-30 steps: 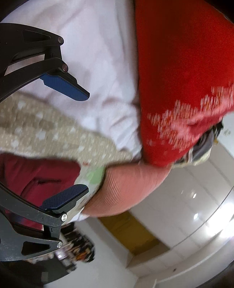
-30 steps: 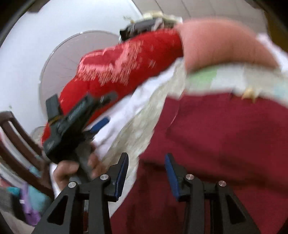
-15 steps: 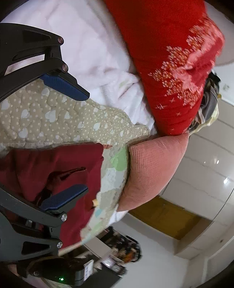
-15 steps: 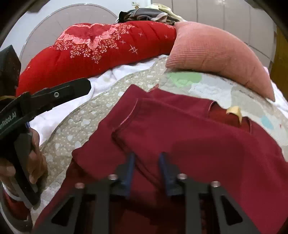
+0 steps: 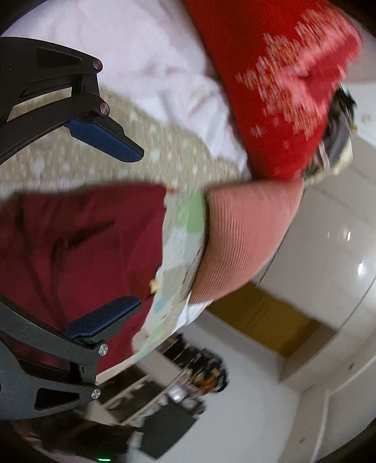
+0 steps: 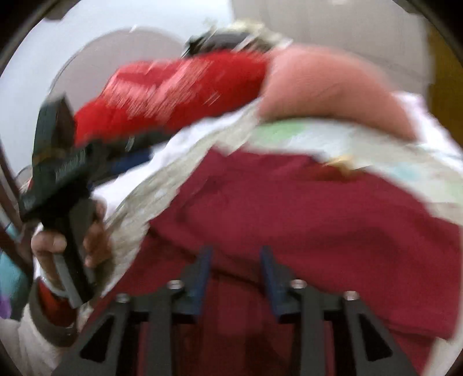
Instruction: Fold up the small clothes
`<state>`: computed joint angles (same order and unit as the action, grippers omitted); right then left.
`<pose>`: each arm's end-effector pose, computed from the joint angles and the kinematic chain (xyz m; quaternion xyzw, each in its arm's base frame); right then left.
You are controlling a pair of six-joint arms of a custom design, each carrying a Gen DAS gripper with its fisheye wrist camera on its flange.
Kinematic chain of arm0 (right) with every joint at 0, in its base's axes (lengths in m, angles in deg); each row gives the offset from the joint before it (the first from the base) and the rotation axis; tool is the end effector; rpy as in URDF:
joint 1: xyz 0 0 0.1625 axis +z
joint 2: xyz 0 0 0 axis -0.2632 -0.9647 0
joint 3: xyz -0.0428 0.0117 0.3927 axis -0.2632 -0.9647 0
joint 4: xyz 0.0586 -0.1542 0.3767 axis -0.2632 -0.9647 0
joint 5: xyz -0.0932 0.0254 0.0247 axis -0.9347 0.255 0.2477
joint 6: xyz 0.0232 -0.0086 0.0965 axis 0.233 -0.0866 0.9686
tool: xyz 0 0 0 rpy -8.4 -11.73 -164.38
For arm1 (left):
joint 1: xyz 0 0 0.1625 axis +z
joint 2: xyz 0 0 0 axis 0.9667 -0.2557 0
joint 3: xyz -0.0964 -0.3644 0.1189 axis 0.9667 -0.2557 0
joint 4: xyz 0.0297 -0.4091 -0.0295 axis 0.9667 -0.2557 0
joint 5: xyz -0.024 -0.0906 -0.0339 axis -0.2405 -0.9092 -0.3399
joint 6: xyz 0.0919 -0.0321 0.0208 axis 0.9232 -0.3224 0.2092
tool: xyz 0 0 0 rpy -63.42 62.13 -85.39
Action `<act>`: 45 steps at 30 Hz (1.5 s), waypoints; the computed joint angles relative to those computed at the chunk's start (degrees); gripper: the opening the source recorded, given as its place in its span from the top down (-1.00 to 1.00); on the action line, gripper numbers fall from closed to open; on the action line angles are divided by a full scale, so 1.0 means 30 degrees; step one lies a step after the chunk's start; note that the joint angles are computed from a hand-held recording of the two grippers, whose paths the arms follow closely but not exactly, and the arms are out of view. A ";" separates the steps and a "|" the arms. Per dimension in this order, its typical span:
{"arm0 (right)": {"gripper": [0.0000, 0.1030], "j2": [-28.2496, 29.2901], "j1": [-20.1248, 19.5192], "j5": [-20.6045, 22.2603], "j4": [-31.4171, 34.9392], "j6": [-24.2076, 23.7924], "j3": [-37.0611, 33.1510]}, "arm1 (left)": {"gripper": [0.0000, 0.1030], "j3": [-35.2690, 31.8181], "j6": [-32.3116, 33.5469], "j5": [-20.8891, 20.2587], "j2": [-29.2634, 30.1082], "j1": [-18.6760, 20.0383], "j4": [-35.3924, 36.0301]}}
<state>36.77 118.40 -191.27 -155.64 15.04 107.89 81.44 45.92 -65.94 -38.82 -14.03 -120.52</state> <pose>0.2678 -0.6558 0.1542 0.4487 -0.8601 0.1806 0.1619 -0.1228 -0.6230 0.2495 0.0599 0.8415 -0.5142 0.1547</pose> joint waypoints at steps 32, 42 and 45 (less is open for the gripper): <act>0.14 -0.3166 -0.2370 -0.3815 -0.1574 0.4026 0.0693 | -0.82 -0.2984 -0.4504 -0.0343 0.1223 0.1331 0.7832; -0.20 -0.9432 -0.4327 -0.1921 0.0898 0.3863 0.6486 | -0.82 0.2936 -1.0094 0.2603 -0.3228 -0.2317 1.0305; -0.20 -1.0710 -0.5170 -0.0645 0.1599 0.4190 0.7769 | -0.82 0.4675 -1.1716 0.2962 -0.4282 -0.3394 1.1223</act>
